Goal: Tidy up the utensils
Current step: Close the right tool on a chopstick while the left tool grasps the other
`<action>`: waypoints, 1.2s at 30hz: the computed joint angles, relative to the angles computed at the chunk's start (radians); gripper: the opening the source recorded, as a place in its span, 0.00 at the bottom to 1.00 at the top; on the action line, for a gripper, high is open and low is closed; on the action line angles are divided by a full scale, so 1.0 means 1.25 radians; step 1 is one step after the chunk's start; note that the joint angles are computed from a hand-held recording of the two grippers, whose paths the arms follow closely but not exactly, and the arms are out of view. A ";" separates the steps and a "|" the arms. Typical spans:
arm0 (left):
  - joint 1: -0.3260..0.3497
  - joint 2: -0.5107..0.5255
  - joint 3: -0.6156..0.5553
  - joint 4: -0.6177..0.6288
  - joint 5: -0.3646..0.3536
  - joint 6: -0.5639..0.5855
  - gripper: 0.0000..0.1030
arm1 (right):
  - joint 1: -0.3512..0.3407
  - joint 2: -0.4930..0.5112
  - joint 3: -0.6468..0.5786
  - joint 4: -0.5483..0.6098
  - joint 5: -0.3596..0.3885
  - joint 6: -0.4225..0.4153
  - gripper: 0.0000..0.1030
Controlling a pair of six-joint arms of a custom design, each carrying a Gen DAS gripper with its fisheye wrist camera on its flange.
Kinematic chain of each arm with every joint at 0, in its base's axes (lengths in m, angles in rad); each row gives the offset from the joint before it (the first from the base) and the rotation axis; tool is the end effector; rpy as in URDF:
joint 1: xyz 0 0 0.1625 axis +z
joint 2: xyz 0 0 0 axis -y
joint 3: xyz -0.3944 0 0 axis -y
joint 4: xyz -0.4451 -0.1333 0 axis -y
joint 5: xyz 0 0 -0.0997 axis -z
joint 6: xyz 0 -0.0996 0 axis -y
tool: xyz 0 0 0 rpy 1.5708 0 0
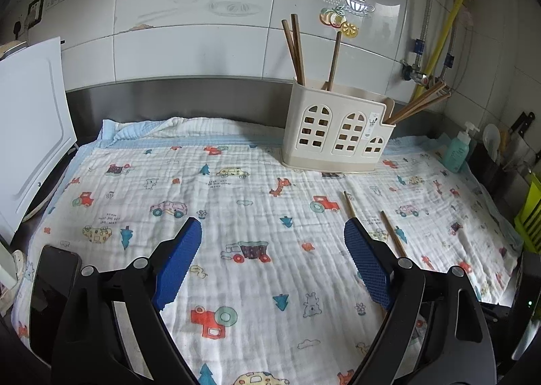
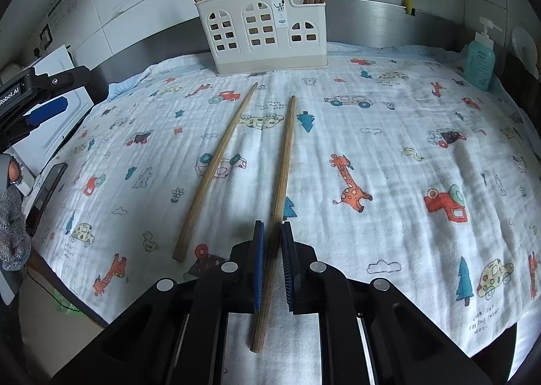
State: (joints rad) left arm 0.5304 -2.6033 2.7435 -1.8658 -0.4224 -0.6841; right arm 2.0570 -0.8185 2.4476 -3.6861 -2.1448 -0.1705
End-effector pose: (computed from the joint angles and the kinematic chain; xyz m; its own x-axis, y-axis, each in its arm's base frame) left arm -0.0651 -0.2980 0.2775 -0.7934 -0.0970 -0.6010 0.4528 0.5659 -0.6890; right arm 0.2433 -0.2908 -0.0212 -0.7784 -0.2983 0.5524 -0.5532 0.7418 -0.3790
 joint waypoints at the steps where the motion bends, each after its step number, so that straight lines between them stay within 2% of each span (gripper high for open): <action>1: 0.000 0.000 0.002 0.001 -0.003 0.002 0.83 | 0.000 0.001 0.000 -0.003 -0.001 0.003 0.09; 7: 0.006 0.016 0.016 -0.016 -0.039 0.008 0.83 | -0.006 -0.004 0.005 -0.009 0.007 0.007 0.07; 16: 0.012 0.074 0.039 -0.077 -0.128 0.031 0.83 | 0.006 -0.052 0.027 -0.029 0.008 -0.007 0.06; 20: 0.022 0.129 0.048 -0.137 -0.180 0.030 0.81 | 0.025 -0.077 0.033 -0.047 0.000 -0.029 0.06; 26: 0.017 0.219 0.053 -0.192 -0.204 0.016 0.80 | 0.041 -0.112 0.040 -0.064 0.002 -0.063 0.06; 27: 0.021 0.234 0.051 -0.207 -0.210 0.022 0.77 | 0.041 -0.117 0.042 -0.065 0.004 -0.067 0.06; 28: 0.023 0.248 0.049 -0.216 -0.215 0.023 0.68 | 0.041 -0.124 0.044 -0.065 0.008 -0.070 0.06; 30: 0.037 0.290 0.043 -0.253 -0.225 0.029 0.65 | 0.040 -0.132 0.047 -0.068 0.014 -0.074 0.06; 32: 0.052 0.318 0.038 -0.283 -0.240 0.035 0.54 | 0.039 -0.136 0.050 -0.073 0.018 -0.081 0.06; 36: 0.071 0.358 0.034 -0.324 -0.261 0.028 0.44 | 0.032 -0.144 0.055 -0.079 0.028 -0.086 0.06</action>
State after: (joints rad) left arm 0.6194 -2.1563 2.7859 -2.2711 -0.7489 -0.6493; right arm 2.0969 -0.9987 2.5169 -3.7851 -2.1095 -0.2785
